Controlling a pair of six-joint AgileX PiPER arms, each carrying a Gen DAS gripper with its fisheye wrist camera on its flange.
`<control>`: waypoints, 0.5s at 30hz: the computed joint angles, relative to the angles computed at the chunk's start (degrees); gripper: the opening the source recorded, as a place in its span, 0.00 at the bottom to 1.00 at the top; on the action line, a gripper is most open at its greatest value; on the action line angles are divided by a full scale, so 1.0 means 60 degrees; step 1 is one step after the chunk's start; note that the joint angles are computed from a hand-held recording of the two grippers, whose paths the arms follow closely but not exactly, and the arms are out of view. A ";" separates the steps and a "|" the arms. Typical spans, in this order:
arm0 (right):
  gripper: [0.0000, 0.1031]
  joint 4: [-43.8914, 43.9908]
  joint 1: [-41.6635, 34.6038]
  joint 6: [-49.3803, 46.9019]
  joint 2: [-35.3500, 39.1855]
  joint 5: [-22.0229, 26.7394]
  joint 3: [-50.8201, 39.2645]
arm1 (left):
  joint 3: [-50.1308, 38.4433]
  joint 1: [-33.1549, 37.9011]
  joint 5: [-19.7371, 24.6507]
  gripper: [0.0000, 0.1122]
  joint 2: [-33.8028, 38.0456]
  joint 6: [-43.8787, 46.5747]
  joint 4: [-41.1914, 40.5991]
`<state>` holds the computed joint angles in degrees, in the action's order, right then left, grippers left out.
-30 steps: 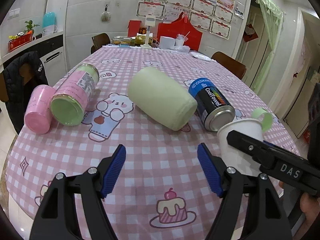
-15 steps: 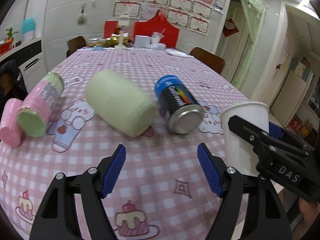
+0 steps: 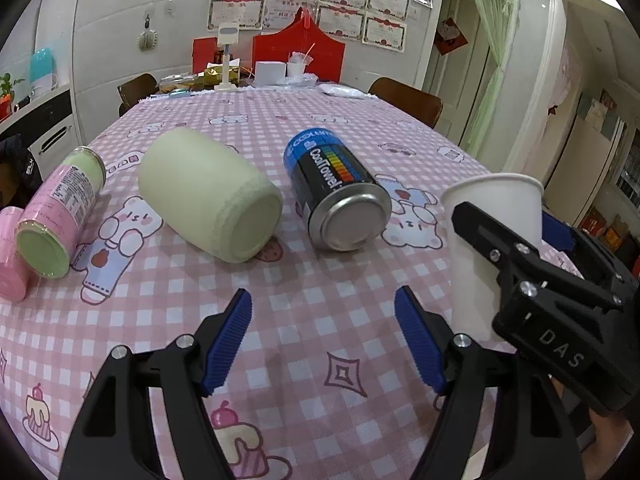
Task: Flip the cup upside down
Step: 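Rotate the held white cup with the right tool to turn its opening up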
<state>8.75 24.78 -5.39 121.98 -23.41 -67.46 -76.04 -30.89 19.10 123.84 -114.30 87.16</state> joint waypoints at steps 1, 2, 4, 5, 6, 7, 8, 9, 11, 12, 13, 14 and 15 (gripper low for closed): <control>0.70 -0.0001 0.0004 0.0013 0.0004 -0.0016 -0.0003 | -0.0002 -0.0002 -0.0025 0.65 0.0007 -0.0030 0.0018; 0.70 -0.0067 -0.0006 0.0097 -0.0001 -0.0052 0.0008 | -0.0002 -0.0010 -0.0026 0.65 0.0010 -0.0068 0.0027; 0.70 -0.0328 -0.0050 0.0372 -0.0026 -0.0068 0.0008 | 0.0040 -0.0036 0.0006 0.65 -0.0011 -0.0191 0.0096; 0.70 -0.0309 -0.0023 0.0378 -0.0061 -0.0179 0.0131 | 0.0074 -0.0025 -0.0003 0.65 -0.0026 -0.0273 0.0173; 0.70 -0.0336 -0.0024 0.0411 -0.0071 -0.0221 0.0162 | 0.0089 -0.0026 0.0003 0.65 -0.0032 -0.0360 0.0234; 0.71 -0.0316 -0.0020 0.0383 -0.0085 -0.0285 0.0198 | 0.0092 -0.0021 0.0003 0.65 -0.0028 -0.0421 0.0275; 0.71 -0.0332 -0.0019 0.0375 -0.0099 -0.0393 0.0269 | 0.0111 -0.0017 0.0005 0.65 -0.0033 -0.0496 0.0319; 0.71 -0.0276 -0.0012 0.0300 -0.0102 -0.0454 0.0307 | 0.0114 -0.0008 -0.0010 0.65 -0.0031 -0.0516 0.0318; 0.71 -0.0507 -0.0059 0.0540 -0.0086 -0.0428 0.0332 | 0.0092 0.0000 -0.0033 0.65 -0.0006 -0.0483 0.0283; 0.71 -0.0727 -0.0102 0.0786 -0.0077 -0.0404 0.0340 | 0.0084 -0.0011 -0.0019 0.65 0.0001 -0.0461 0.0258; 0.71 -0.0831 -0.0130 0.0902 -0.0064 -0.0363 0.0329 | 0.0088 0.0001 -0.0052 0.65 -0.0006 -0.0454 0.0274; 0.71 -0.0860 -0.0135 0.0924 -0.0055 -0.0311 0.0315 | 0.0073 0.0007 -0.0071 0.65 0.0003 -0.0422 0.0261; 0.71 -0.0938 -0.0154 0.0991 -0.0048 -0.0330 0.0343 | 0.0056 0.0000 -0.0067 0.65 0.0016 -0.0389 0.0239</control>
